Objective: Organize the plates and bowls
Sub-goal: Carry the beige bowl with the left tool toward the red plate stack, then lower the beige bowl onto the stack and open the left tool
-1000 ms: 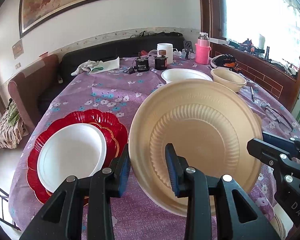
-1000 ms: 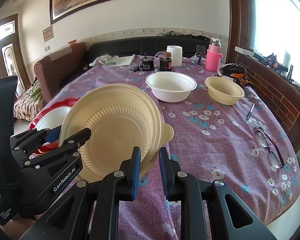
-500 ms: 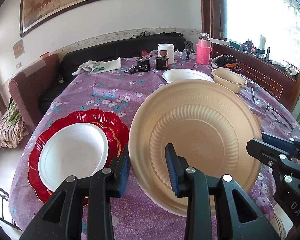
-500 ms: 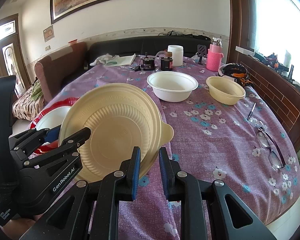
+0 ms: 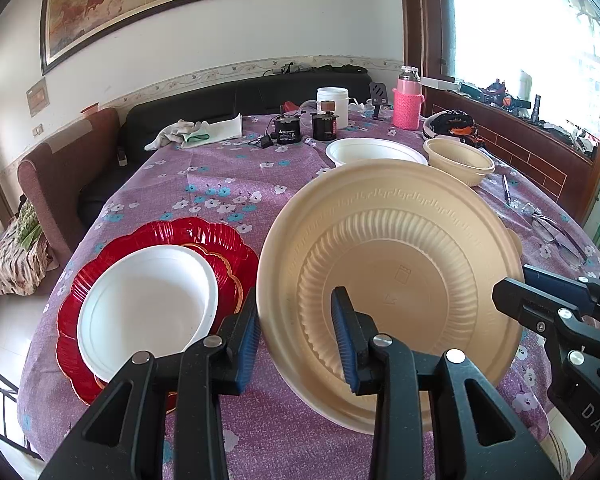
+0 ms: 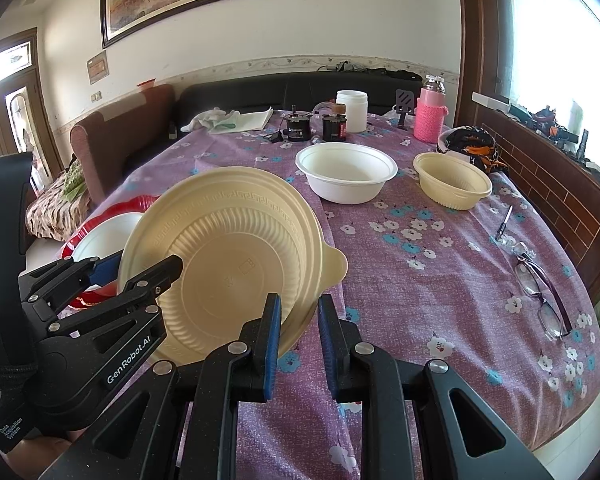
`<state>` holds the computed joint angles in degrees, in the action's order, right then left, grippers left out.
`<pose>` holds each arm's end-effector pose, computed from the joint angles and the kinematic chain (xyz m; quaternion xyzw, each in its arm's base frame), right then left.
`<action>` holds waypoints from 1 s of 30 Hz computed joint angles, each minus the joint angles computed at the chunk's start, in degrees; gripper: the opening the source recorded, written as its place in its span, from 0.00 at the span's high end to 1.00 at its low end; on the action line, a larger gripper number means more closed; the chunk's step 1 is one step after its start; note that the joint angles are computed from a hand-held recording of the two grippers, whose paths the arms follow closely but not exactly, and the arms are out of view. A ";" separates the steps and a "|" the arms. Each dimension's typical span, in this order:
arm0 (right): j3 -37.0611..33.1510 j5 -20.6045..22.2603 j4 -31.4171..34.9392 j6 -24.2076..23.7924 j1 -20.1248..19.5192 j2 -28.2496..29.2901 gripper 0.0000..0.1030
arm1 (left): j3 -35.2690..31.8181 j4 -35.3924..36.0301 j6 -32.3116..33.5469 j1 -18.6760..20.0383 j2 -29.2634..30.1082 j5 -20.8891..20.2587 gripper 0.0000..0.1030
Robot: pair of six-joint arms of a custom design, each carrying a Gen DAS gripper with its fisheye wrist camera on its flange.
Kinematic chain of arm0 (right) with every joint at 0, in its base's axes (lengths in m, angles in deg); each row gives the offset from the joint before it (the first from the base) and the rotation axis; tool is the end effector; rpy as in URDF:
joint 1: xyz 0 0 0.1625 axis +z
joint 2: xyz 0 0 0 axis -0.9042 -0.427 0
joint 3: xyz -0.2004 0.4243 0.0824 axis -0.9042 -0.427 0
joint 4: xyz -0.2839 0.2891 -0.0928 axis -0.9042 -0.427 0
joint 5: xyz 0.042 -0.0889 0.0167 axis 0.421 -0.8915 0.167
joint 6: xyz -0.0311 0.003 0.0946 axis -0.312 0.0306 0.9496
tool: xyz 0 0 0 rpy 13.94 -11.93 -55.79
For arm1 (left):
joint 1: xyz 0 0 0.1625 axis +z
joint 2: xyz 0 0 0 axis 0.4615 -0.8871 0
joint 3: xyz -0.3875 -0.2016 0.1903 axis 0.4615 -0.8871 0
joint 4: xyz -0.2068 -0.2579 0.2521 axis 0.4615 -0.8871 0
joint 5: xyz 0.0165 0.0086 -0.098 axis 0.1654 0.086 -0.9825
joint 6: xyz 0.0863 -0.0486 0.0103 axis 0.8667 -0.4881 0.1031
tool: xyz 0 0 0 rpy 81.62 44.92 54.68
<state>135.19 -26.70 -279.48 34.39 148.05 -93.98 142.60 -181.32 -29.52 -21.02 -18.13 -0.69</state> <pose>0.0842 -0.2629 0.3133 0.2718 -0.8662 0.3272 0.2624 -0.3985 -0.2622 -0.0224 0.1732 0.8204 -0.3940 0.3765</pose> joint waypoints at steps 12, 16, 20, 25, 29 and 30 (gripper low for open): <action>-6.78 0.60 17.97 6.95 6.30 -2.85 0.80 | 1.63 9.26 -7.82 -1.30 -7.10 2.22 0.62; -8.68 -0.57 20.73 10.44 10.45 -0.09 0.80 | 2.17 16.32 -13.50 -1.84 -10.68 2.79 0.60; -10.23 -2.22 21.13 13.21 14.88 4.22 0.80 | 2.87 22.42 -19.14 -2.06 -13.78 2.86 0.59; -12.90 -3.25 24.47 17.52 18.13 10.10 0.80 | 4.18 27.92 -24.93 -1.92 -17.26 2.01 0.58; -14.35 -3.43 26.01 19.85 19.06 13.80 0.80 | 5.41 28.65 -26.65 -1.17 -18.86 1.15 0.58; -14.63 -3.71 25.98 20.31 19.37 14.76 0.80 | 5.81 28.57 -26.95 -1.00 -19.25 0.94 0.58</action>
